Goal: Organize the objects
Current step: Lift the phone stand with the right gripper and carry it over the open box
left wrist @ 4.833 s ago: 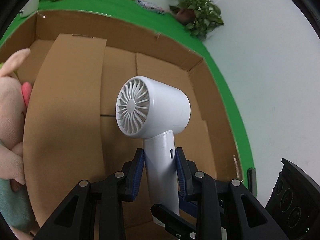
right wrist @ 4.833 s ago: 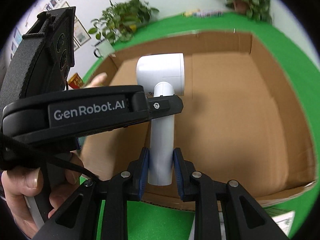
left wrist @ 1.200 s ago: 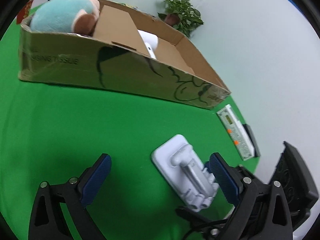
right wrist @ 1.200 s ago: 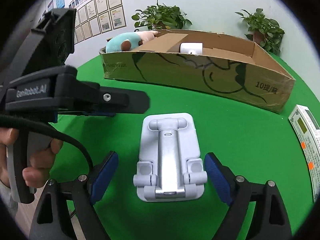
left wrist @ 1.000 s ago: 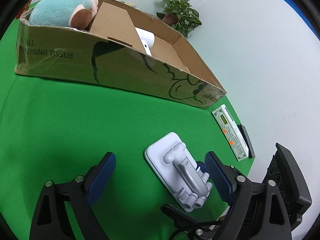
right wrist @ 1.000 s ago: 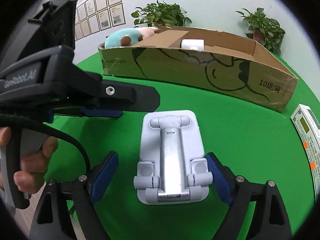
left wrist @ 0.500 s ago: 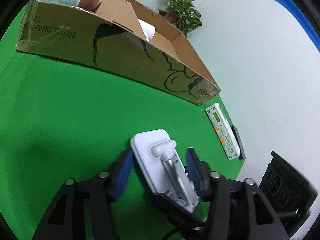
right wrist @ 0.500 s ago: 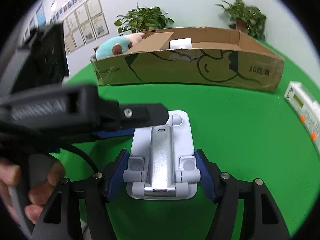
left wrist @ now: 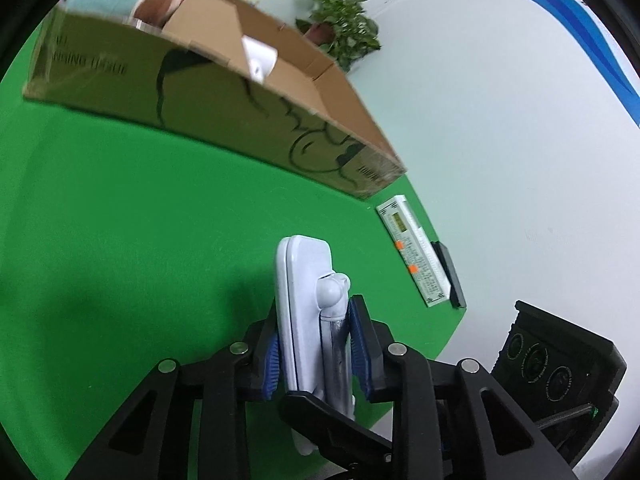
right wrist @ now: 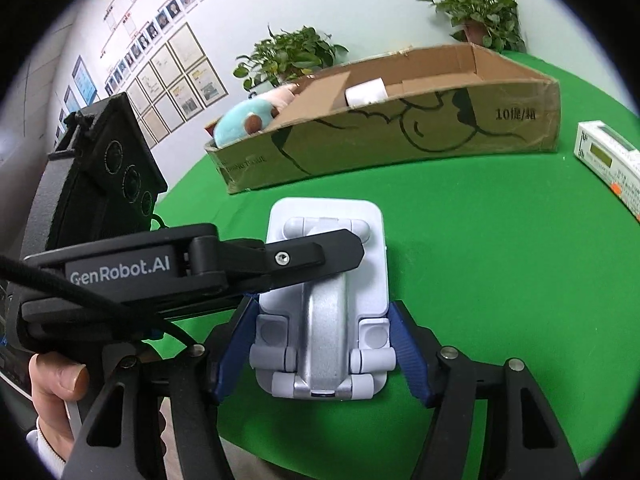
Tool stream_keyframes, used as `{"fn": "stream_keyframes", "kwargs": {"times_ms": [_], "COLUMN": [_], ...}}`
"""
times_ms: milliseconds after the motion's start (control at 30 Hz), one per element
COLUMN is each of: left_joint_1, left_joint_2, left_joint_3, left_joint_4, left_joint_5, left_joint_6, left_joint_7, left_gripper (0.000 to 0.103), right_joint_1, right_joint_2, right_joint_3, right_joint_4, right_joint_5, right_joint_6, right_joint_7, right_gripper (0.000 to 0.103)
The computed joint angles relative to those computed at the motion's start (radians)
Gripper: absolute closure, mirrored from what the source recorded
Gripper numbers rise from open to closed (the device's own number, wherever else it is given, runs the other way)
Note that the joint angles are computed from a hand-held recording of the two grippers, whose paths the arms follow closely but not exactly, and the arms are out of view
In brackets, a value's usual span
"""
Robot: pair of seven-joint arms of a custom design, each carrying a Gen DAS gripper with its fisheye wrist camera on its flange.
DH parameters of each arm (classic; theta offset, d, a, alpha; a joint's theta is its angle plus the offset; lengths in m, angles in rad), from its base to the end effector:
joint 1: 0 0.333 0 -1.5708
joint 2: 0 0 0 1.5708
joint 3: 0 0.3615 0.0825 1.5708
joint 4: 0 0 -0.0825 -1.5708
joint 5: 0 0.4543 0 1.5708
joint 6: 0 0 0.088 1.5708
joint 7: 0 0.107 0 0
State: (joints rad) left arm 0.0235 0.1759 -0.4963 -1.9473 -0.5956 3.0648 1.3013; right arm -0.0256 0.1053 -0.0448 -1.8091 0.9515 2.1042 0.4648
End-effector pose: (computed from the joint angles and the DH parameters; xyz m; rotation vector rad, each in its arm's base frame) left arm 0.6539 -0.2621 0.5132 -2.3216 1.5077 -1.4818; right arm 0.6899 -0.0088 0.5386 -2.0118 1.0559 -0.0055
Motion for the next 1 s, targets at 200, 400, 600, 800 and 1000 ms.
{"fn": "stream_keyframes", "kwargs": {"times_ms": [200, 400, 600, 800, 1000], "left_joint_1": [-0.037, -0.082, -0.092, -0.065, -0.048], "left_joint_2": [-0.033, -0.029, 0.011, 0.091, 0.228], "left_joint_3": [0.040, 0.087, 0.104, 0.089, 0.080], "left_joint_4": [-0.003, 0.039, 0.134, 0.306, 0.579], "left_joint_5": [0.067, 0.159, 0.280, 0.381, 0.439], "left_joint_6": [0.006, -0.015, -0.019, -0.085, -0.203], "left_joint_7": [-0.041, -0.100, -0.157, -0.164, -0.123], "left_gripper": [0.076, 0.076, 0.076, 0.076, 0.076], "right_joint_1": [0.003, 0.009, 0.010, 0.002, -0.008], "right_joint_2": [-0.034, -0.051, -0.029, 0.030, 0.131], "right_joint_3": [0.000, -0.007, -0.005, 0.008, 0.038], "right_joint_4": [-0.022, -0.026, 0.028, 0.152, 0.336], "right_joint_5": [0.062, 0.099, 0.131, 0.149, 0.119], "right_joint_6": [0.023, 0.050, 0.078, 0.096, 0.117], "right_joint_7": [-0.050, -0.067, -0.083, -0.079, -0.014], "right_gripper": [0.038, 0.038, 0.038, 0.038, 0.038]}}
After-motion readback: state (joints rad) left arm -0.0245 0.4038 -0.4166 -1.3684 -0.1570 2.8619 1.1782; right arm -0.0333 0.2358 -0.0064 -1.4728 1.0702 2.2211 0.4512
